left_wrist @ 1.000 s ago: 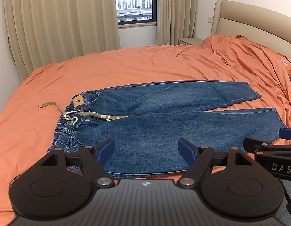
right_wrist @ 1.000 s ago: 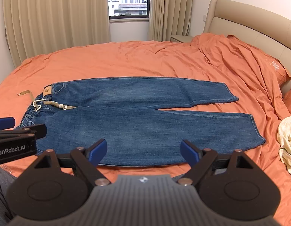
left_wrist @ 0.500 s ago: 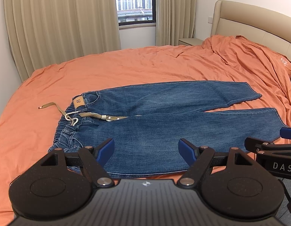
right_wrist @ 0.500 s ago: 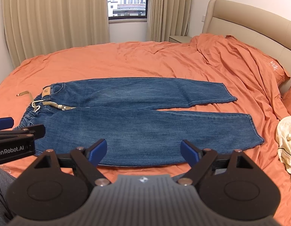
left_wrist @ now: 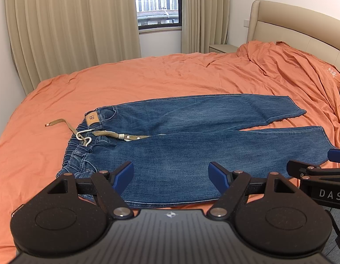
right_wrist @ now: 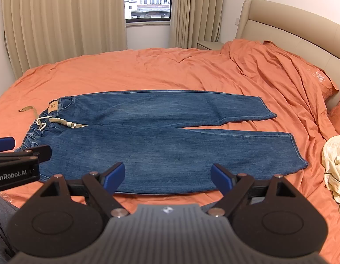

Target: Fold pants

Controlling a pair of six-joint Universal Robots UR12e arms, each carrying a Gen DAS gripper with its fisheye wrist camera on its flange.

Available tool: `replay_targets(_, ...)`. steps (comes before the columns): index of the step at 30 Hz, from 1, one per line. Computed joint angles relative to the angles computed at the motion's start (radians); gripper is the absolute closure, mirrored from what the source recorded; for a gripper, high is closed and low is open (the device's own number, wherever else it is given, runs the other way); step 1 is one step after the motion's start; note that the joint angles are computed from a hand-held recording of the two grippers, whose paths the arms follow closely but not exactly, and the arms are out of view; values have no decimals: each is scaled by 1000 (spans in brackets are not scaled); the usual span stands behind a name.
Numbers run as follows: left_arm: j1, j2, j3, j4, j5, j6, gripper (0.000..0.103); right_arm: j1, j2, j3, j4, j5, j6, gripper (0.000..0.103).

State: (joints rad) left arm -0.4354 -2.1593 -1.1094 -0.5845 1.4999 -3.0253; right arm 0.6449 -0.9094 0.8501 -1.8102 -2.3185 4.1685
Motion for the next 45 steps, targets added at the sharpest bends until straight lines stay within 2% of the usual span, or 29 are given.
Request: replay_targets(45,-2,5,-8,6,-1,-5,13,0,12,-29,39,7,20,22)
